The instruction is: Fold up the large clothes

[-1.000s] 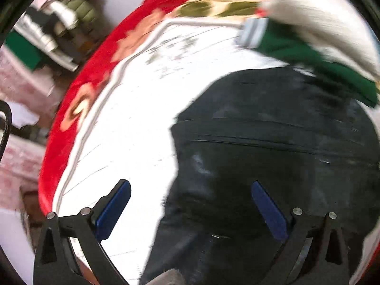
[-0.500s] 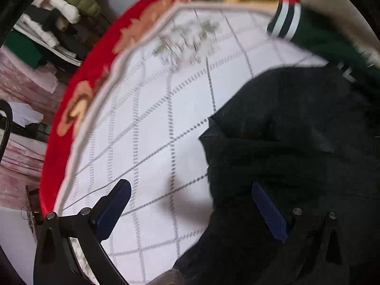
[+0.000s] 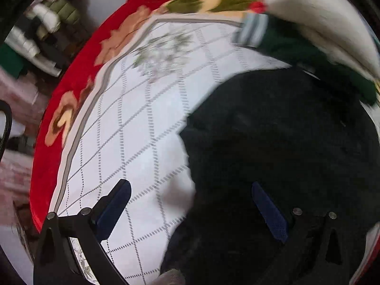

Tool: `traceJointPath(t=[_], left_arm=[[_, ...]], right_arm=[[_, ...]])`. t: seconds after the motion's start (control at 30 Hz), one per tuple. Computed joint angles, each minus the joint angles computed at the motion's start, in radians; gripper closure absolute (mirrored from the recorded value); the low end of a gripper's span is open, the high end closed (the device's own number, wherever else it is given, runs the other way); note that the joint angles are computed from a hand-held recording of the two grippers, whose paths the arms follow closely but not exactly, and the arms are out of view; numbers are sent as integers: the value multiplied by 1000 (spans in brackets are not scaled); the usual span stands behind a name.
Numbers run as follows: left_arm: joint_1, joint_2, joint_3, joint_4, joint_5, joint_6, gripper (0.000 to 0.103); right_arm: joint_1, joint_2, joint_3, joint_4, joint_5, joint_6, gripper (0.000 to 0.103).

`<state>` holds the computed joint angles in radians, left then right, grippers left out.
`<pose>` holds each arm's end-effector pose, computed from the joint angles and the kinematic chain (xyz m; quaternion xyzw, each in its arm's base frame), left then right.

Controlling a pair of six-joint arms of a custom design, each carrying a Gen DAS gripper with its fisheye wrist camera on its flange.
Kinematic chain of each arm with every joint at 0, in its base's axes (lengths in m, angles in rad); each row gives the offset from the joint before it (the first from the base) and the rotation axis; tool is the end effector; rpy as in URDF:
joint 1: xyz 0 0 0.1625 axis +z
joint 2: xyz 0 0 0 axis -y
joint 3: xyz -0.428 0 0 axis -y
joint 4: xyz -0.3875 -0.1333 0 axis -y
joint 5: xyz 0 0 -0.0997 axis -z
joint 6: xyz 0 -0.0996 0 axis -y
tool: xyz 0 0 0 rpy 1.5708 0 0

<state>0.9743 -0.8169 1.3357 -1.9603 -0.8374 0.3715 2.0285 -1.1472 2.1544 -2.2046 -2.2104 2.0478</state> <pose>-0.2383 -0.7070 0.1962 0.4540 0.8138 0.0198 0.3623 0.2636 -0.3680 0.1143 -0.6251 -0.6949 0.2383 0.2640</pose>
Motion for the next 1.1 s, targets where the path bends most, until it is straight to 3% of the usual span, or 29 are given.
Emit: traceJointPath(t=[0.13,0.2,0.23,0.3,0.43,0.57,0.7,0.77,0.83,0.87,0.9,0.97,1.03,1.07,1.1], left_arm=[[-10,-31,124,-77,-9,102,0],[-13,-29,211,-247,50,232,0],[-9,-23,223,-282,61,259,0],[15,2,182,-237,35,231,0],[40,30,104,-147,-22,197,0],[47,45,66,-128,-43,248,0],[65,97,-35,-94,-53,285,0],[71,120,-86,-49,-59,271,0],[69,123,-87,-47,-53,269,0],[63,117,-71,-70,-41,284,0],[58,112,-58,-88,-30,297,0],[45,93,-29,-118,-17,299,0],[35,72,-20,-98,-19,262,0],[30,62,-13,-92,-19,244,0],[23,47,-1,-91,-19,228,0]], right_arm=[[-62,110,-19,-108,99,-141,50],[-72,140,-39,-41,96,-76,76],[-70,142,-26,-55,88,-17,76],[-68,142,30,-166,82,108,75],[-85,171,25,-225,84,61,72],[-64,167,61,-336,58,77,91],[-24,190,57,-463,50,122,94],[-12,199,44,-441,63,121,94],[-40,198,66,-459,106,70,93],[-54,201,66,-454,129,52,85],[-60,196,54,-421,136,46,76],[-69,182,-3,-293,145,-8,74],[-50,181,-68,-177,126,-30,66],[-37,181,-101,-118,114,-34,55],[-24,176,-121,-81,96,-36,38]])
